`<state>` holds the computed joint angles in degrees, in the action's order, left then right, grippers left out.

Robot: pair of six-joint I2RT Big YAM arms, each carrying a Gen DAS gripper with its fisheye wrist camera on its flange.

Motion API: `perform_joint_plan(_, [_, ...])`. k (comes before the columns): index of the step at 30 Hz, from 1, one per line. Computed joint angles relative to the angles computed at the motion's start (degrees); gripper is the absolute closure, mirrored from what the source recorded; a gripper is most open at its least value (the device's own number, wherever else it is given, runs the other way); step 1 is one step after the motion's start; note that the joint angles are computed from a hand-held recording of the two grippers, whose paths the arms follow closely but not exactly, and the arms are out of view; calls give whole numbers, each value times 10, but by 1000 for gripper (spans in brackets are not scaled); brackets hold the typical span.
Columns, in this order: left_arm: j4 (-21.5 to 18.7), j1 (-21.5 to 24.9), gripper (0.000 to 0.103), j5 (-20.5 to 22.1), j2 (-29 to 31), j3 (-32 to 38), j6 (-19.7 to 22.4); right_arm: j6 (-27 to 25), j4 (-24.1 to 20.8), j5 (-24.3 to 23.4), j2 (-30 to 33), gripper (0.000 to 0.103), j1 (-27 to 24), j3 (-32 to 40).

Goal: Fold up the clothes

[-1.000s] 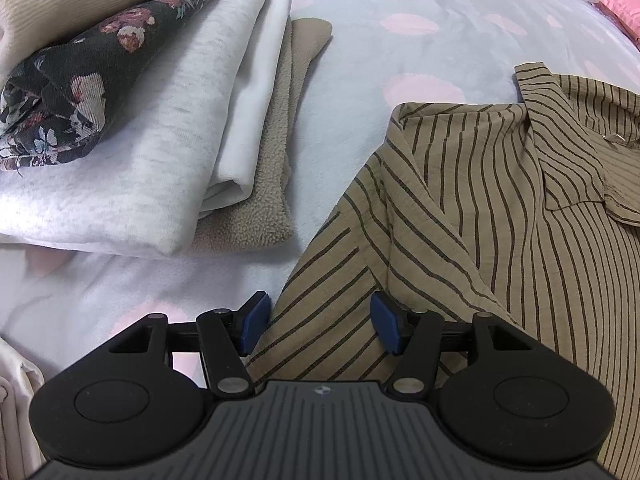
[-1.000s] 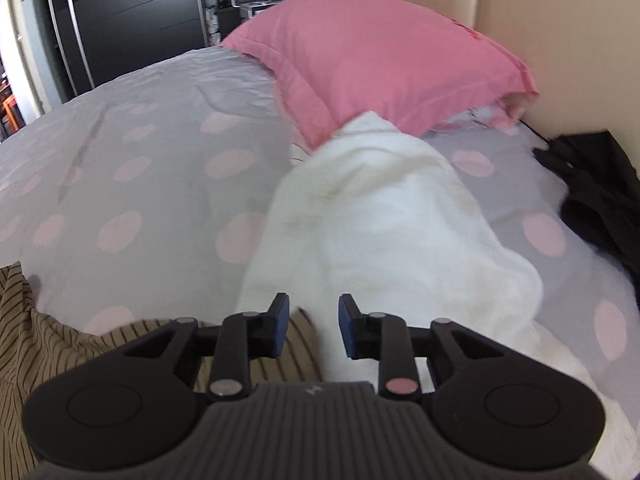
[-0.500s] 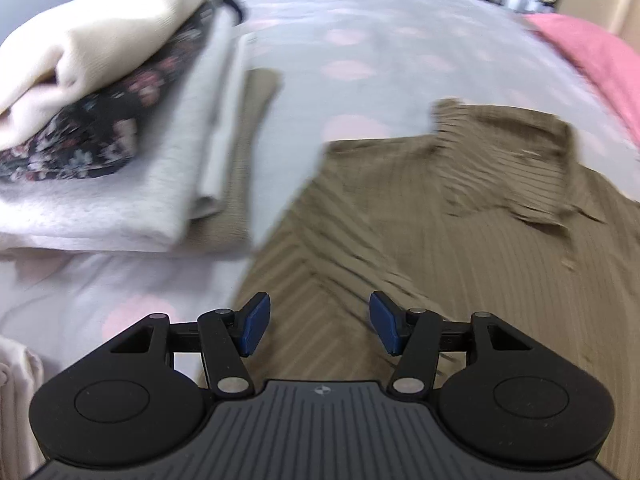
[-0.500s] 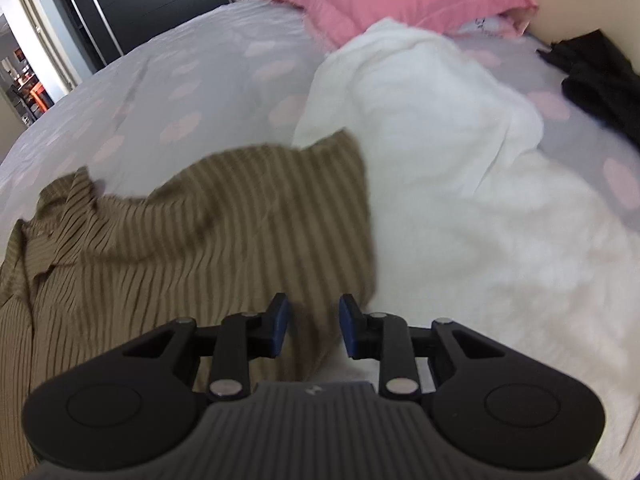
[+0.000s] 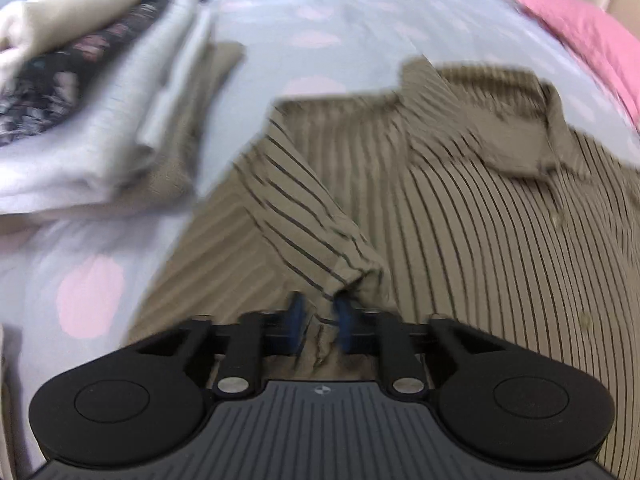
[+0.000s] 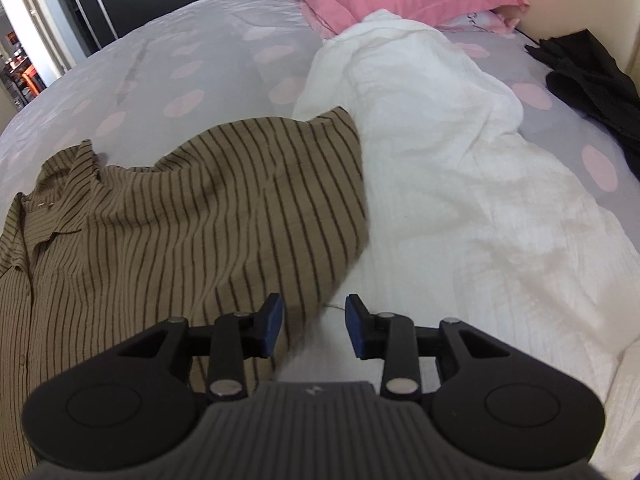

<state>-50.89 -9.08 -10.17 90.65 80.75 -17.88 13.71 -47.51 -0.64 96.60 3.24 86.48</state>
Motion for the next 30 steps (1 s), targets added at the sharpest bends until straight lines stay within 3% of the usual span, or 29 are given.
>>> perform_joint_plan(3, [11,10,101,-26,-19,3,13,9,-7,6,7,65,-3,7])
perform_joint_plan(8, [17,28,102,-124,-35,32,28,10,-5,8,6,65,-3,5])
perform_joint_plan(12, [4,45,101,-187,-20,55,64,8,-4,8,5,65,-4,4])
perform_joint_plan(15, [2,56,97,-182,-16,53,70,5,-1,4,4,65,-4,3])
perform_joint_plan(18, [-2,65,76,-154,-24,40,47,-5,3,-2,1,65,-1,2])
perform_joint_plan(22, [1,68,58,-126,-61,7,39,-27,13,-13,-7,65,7,-2])
perform_joint_plan(30, [-44,42,57,-79,-163,-80,37,-82,27,-51,-60,65,42,-39])
